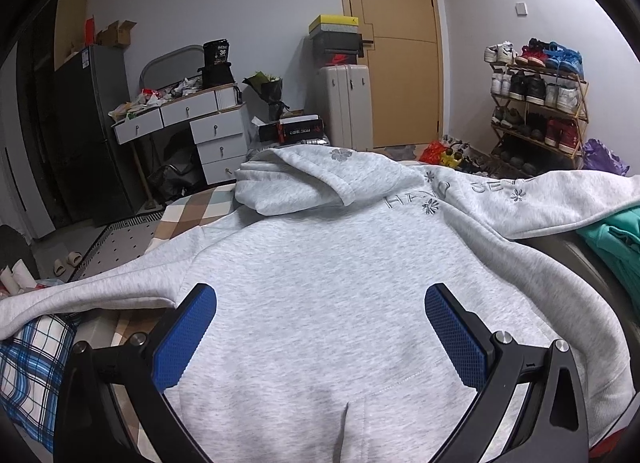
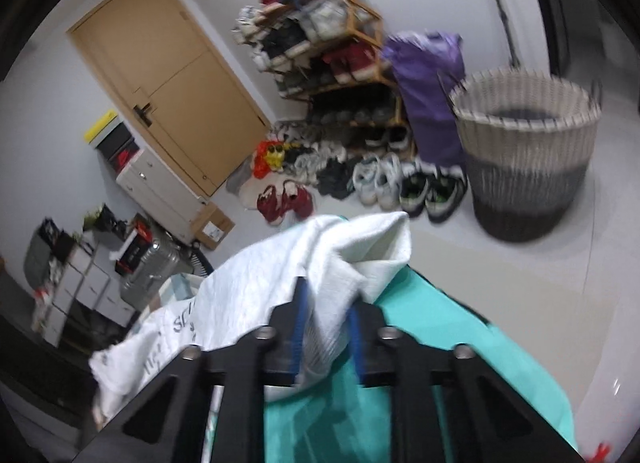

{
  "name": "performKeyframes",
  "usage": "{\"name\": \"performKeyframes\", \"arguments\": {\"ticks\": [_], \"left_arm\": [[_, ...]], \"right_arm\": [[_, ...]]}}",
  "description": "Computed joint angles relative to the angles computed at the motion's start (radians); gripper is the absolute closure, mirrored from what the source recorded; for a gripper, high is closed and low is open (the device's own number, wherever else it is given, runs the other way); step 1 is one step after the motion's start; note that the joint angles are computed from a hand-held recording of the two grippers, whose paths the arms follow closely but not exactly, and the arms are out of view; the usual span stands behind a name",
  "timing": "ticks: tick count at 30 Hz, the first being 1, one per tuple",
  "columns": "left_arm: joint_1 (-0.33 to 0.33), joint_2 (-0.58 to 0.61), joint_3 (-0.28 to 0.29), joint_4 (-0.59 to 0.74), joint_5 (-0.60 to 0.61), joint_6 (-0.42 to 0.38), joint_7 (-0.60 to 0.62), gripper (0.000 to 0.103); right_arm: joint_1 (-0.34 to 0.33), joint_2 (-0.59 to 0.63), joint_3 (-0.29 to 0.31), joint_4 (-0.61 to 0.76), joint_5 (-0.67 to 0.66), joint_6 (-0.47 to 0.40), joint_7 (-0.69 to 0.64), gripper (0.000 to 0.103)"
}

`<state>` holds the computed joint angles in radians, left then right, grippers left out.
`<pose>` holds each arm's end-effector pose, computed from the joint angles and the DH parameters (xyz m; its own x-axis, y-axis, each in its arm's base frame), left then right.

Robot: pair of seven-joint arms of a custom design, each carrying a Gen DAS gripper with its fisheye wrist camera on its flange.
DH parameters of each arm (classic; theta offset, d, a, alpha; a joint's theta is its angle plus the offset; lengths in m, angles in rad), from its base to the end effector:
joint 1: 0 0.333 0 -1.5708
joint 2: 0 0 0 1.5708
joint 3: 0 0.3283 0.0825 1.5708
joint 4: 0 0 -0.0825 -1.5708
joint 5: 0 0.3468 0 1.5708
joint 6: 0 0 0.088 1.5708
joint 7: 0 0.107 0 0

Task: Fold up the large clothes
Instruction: 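Reach the right tool to the hoodie sleeve cuff and close on it, then lift the sleeve cuff with the right tool and lay it across the hoodie body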

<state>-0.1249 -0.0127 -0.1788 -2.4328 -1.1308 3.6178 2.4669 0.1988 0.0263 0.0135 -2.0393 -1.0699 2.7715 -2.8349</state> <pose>0.4602 -0.0238 0.4513 0.1515 -0.9841 -0.0928 -0.5455 -0.0049 -0.8381 0.5406 0.1553 0.5228 -0.4840 -0.7534 -0.4452 -0.3800 0.6392 -0.6686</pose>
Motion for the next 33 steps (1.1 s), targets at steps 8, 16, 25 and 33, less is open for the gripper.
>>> {"name": "performKeyframes", "arguments": {"ticks": [8,16,25,33], "left_arm": [[-0.012,0.020,0.001,0.013,-0.028,0.026,0.039,0.001],[-0.012,0.026,0.010,-0.010,0.017,0.064,0.020,0.001],[0.004,0.026,0.024,-0.003,0.010,0.058,0.026,0.001],[0.036,-0.007,0.033,-0.061,0.132,0.075,-0.102,0.001]], "right_arm": [[0.071,0.077,0.018,0.238,-0.010,-0.277,-0.214,0.096],[0.157,0.177,-0.010,0.516,-0.012,-0.537,-0.380,0.096],[0.209,0.255,-0.051,0.695,-0.041,-0.599,-0.423,0.096],[0.310,0.347,-0.065,0.834,-0.079,-0.450,-0.508,0.096]]}}
